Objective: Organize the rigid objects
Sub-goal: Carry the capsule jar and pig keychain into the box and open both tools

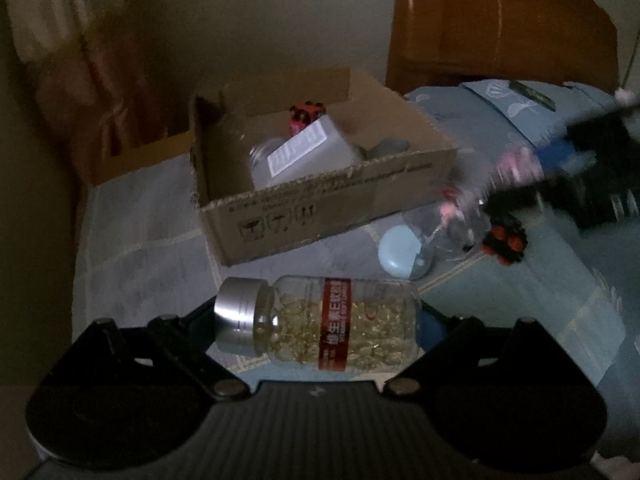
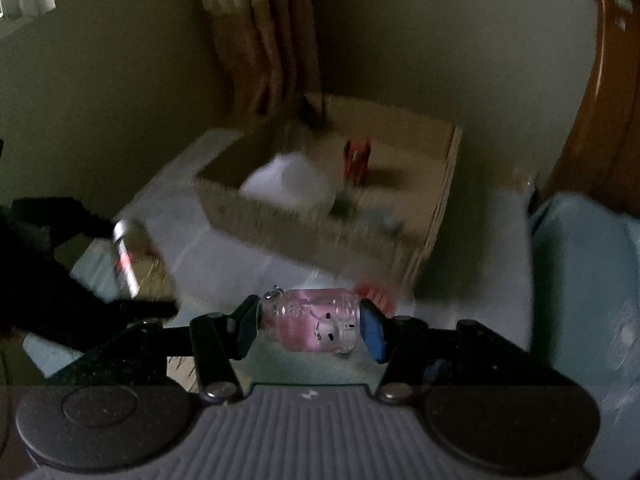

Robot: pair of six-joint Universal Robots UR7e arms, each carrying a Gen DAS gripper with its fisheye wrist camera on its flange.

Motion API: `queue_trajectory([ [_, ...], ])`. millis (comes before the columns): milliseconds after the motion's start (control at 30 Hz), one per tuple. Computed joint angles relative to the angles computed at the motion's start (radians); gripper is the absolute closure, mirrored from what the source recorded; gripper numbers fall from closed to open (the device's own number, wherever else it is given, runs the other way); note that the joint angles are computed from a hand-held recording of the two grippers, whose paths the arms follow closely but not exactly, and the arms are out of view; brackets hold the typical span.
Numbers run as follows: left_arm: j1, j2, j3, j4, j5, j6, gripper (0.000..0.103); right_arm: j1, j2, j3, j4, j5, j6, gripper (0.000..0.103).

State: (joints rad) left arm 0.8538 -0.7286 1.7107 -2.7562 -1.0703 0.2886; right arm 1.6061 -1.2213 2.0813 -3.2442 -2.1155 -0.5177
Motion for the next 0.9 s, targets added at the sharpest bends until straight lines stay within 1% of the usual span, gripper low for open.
queue_trajectory([
  [67, -0.004, 0.0, -0.005, 0.008, 0.004, 0.013, 0.01, 0.012, 0.013, -0.048, 0.016, -0.022, -0.005, 0.045],
  [200, -0.009, 0.003, -0.014, 0.006, 0.006, 0.032, 0.01, 0.01, 0.035, -0.139, 0.07, -0.028, 0.021, 0.045],
  [400, -0.009, 0.012, -0.036, 0.003, 0.005, 0.042, 0.01, 0.01, 0.1, -0.262, 0.094, -0.059, 0.024, 0.045],
  [700, -0.012, 0.033, -0.104, 0.037, 0.005, 0.071, 0.01, -0.018, 0.186, -0.405, 0.164, -0.072, 0.053, 0.045],
  [767, -0.015, 0.045, -0.132, 0.035, 0.013, 0.085, 0.01, -0.025, 0.197, -0.41, 0.15, -0.055, 0.041, 0.04],
  [833, -0.018, 0.061, -0.166, 0.037, 0.019, 0.096, 0.01, -0.028, 0.204, -0.416, 0.157, -0.055, 0.039, 0.031],
  [900, -0.017, 0.079, -0.206, 0.039, 0.015, 0.103, 0.01, -0.031, 0.208, -0.412, 0.155, -0.055, 0.04, 0.031],
])
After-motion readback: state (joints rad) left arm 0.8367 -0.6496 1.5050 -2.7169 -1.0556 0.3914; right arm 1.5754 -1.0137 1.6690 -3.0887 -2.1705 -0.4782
